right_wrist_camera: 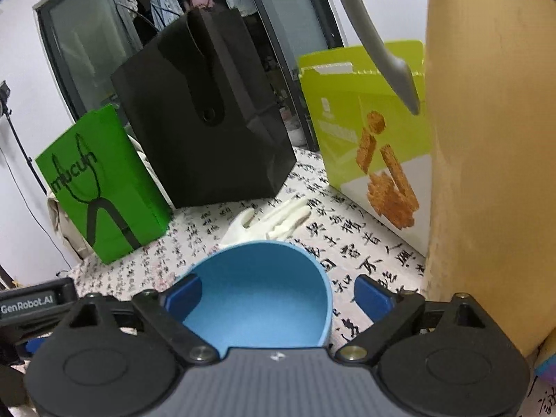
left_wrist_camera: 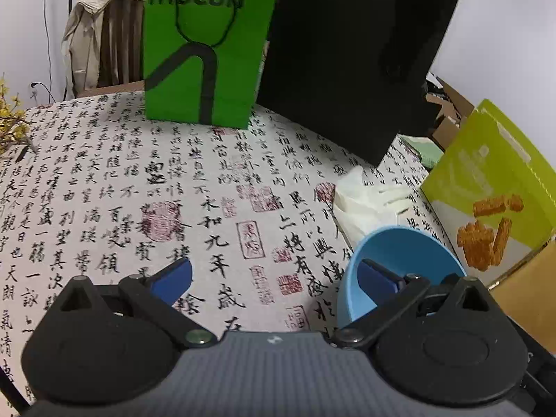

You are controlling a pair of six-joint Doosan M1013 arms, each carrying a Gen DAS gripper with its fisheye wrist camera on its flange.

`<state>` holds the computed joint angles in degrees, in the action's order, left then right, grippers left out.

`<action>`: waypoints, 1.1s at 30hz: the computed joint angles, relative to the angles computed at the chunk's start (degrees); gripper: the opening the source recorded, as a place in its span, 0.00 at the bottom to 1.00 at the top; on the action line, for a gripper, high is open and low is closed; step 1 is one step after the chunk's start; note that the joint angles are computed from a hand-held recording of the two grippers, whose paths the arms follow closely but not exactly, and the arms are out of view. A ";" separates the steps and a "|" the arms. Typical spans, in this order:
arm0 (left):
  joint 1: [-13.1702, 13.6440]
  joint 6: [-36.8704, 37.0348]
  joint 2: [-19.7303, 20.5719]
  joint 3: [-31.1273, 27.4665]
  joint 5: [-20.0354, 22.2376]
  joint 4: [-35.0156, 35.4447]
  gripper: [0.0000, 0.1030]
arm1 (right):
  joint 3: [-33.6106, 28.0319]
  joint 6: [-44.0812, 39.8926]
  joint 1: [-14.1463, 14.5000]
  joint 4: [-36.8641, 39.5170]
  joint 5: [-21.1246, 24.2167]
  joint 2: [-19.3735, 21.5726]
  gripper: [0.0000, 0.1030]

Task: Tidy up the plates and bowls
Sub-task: 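Place both open grippers around the rim of the last blue bowl, then close both grippers on the rim of the blue bowl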

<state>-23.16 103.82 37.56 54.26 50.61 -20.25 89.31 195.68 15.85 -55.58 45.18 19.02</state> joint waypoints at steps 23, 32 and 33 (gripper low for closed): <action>-2.65 0.08 0.13 3.07 -3.64 2.88 1.00 | -1.33 -5.72 -1.24 7.59 1.52 1.53 0.53; -2.88 3.51 -0.20 4.13 -4.09 1.47 0.77 | -1.41 -6.81 -1.45 9.31 1.26 1.78 0.33; -2.92 3.82 -0.16 4.14 -3.97 1.33 0.73 | -1.37 -6.75 -1.46 9.36 1.13 1.77 0.31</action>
<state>-26.08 107.64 37.40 58.40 46.64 -18.91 87.94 188.93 14.39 -46.22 46.31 20.78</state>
